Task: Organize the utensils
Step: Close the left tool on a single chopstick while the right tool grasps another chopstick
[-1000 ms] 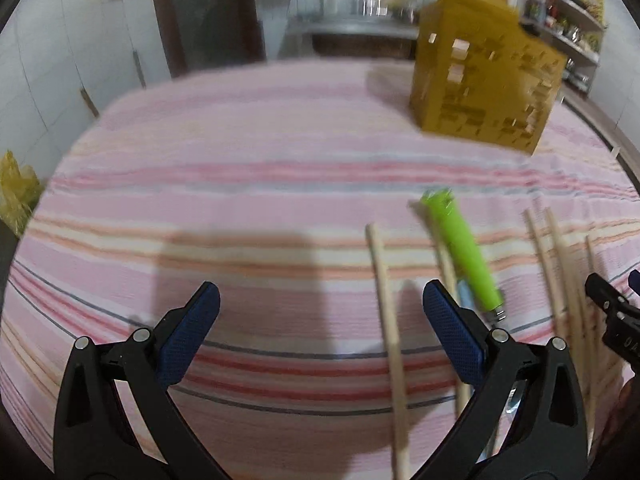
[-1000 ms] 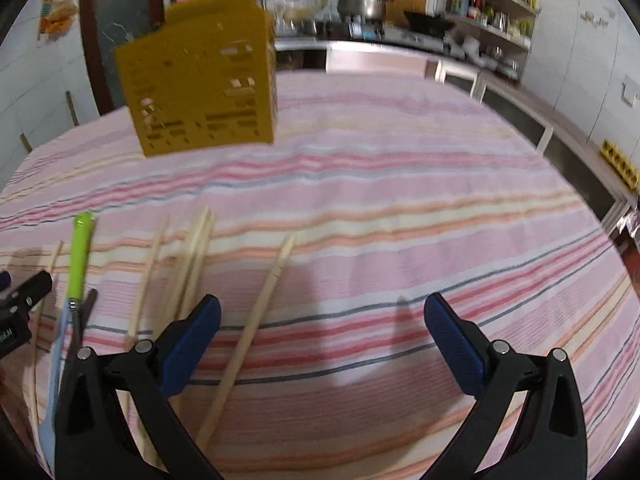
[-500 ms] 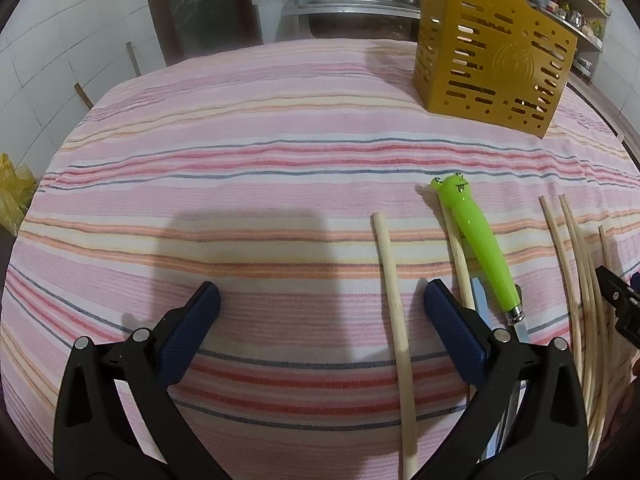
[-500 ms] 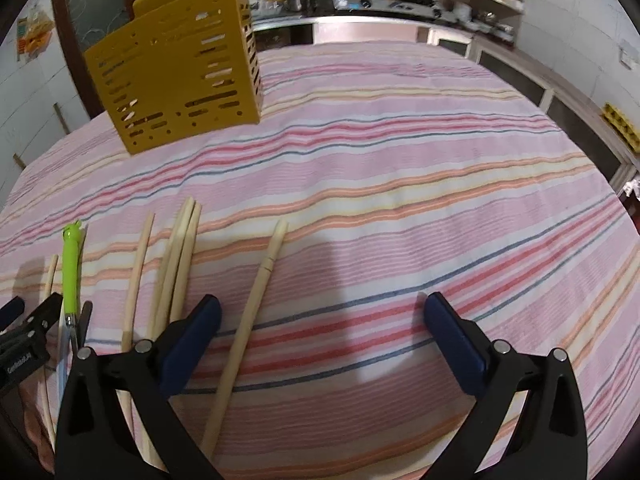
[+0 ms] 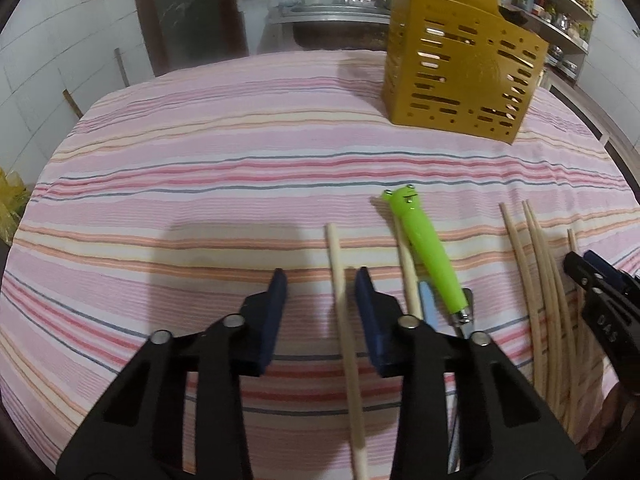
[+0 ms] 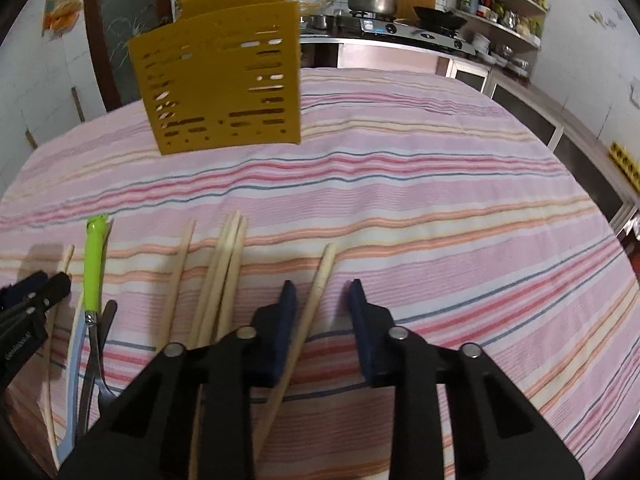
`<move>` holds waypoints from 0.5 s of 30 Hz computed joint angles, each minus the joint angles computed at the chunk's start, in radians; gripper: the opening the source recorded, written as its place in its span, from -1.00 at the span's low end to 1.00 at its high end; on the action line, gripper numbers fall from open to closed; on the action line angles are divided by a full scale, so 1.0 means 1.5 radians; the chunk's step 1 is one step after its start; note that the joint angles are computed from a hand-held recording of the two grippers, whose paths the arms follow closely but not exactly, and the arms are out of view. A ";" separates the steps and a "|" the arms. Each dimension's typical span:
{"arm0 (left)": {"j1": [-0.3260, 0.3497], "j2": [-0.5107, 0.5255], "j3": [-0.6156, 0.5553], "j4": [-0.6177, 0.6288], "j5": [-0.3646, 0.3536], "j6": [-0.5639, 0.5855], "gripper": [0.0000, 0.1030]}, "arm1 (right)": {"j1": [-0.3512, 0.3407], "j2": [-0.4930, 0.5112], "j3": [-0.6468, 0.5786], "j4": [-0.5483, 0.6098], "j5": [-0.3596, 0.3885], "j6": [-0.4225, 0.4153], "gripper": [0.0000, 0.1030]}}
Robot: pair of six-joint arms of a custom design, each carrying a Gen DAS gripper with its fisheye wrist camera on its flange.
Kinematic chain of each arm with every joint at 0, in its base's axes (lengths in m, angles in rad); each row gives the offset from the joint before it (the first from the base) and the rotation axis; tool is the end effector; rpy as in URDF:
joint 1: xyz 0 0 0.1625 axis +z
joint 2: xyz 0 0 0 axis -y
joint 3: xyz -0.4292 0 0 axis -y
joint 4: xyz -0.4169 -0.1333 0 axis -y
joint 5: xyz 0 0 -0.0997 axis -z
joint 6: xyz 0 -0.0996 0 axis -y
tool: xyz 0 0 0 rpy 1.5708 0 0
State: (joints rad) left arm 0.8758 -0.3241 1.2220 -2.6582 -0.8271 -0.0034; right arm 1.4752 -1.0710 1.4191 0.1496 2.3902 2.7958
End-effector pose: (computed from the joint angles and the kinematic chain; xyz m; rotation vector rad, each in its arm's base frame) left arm -0.3443 -0.7264 -0.0801 0.7450 2.3359 -0.5457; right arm 0.0020 -0.6127 0.2769 -0.2579 -2.0089 0.9516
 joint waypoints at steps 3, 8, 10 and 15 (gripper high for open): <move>0.005 0.002 -0.015 0.023 -0.016 -0.010 -0.62 | -0.004 0.004 -0.013 0.018 -0.013 0.016 -0.62; 0.017 0.007 -0.052 0.074 -0.044 -0.042 -0.88 | -0.016 0.014 -0.052 0.075 -0.047 0.061 -0.77; 0.019 0.008 -0.060 0.083 -0.050 -0.053 -0.90 | -0.017 0.016 -0.060 0.085 -0.053 0.065 -0.79; 0.013 0.002 -0.051 0.046 -0.048 -0.048 -0.91 | -0.017 0.009 -0.060 0.085 -0.075 0.064 -0.86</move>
